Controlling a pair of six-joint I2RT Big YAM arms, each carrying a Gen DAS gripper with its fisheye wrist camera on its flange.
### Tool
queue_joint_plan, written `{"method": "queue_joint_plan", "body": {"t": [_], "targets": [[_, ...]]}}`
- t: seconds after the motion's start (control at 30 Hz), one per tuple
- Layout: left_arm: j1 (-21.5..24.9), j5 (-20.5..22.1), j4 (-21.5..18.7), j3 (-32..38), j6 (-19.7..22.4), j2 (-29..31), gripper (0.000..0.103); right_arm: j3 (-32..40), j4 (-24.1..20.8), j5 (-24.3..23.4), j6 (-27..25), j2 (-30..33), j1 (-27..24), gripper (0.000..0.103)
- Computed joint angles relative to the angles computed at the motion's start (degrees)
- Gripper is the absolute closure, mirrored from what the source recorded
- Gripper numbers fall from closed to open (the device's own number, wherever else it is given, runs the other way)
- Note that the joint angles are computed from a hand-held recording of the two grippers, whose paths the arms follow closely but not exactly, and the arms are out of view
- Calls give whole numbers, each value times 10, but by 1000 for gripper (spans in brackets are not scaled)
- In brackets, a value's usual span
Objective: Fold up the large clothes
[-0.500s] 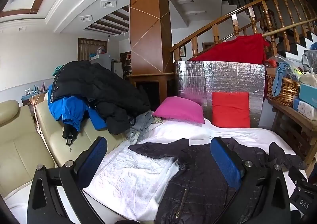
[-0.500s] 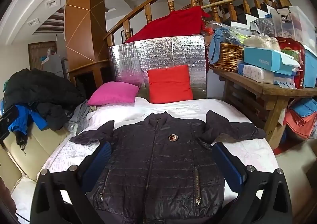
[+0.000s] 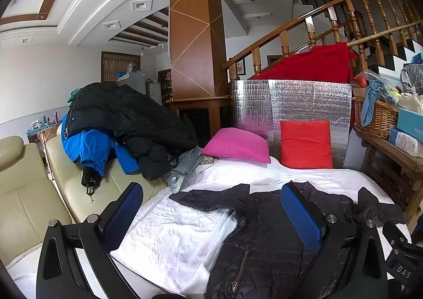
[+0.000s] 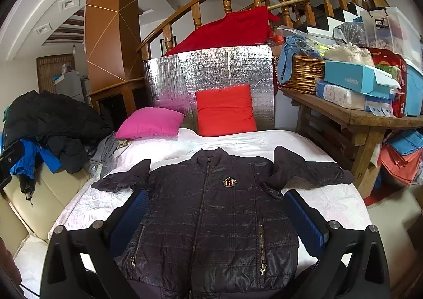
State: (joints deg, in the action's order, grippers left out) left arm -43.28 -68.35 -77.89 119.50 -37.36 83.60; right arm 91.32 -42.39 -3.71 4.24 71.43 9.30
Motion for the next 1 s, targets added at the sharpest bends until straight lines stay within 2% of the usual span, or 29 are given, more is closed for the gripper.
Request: {"method": "queue_joint_plan", "body": {"t": [0.4,0.77,0.83,0.93,1.0], "targets": [[2,4,0,-5,-4,-2,0,-1,0,1,-3,4,-1,0],[33,48,10,0,-1,22,0,17,-14,10,-18,37,-9,0],[43,69,27,-4,11,26,0,21,-9,6,-9,47,-14,0],[72,147,60,-7,37,39,0,42,-19,-6,-4,74,-34,0],[102,227,68,-1,46,60,0,66,-39,-20,14,101,-53,0]]}}
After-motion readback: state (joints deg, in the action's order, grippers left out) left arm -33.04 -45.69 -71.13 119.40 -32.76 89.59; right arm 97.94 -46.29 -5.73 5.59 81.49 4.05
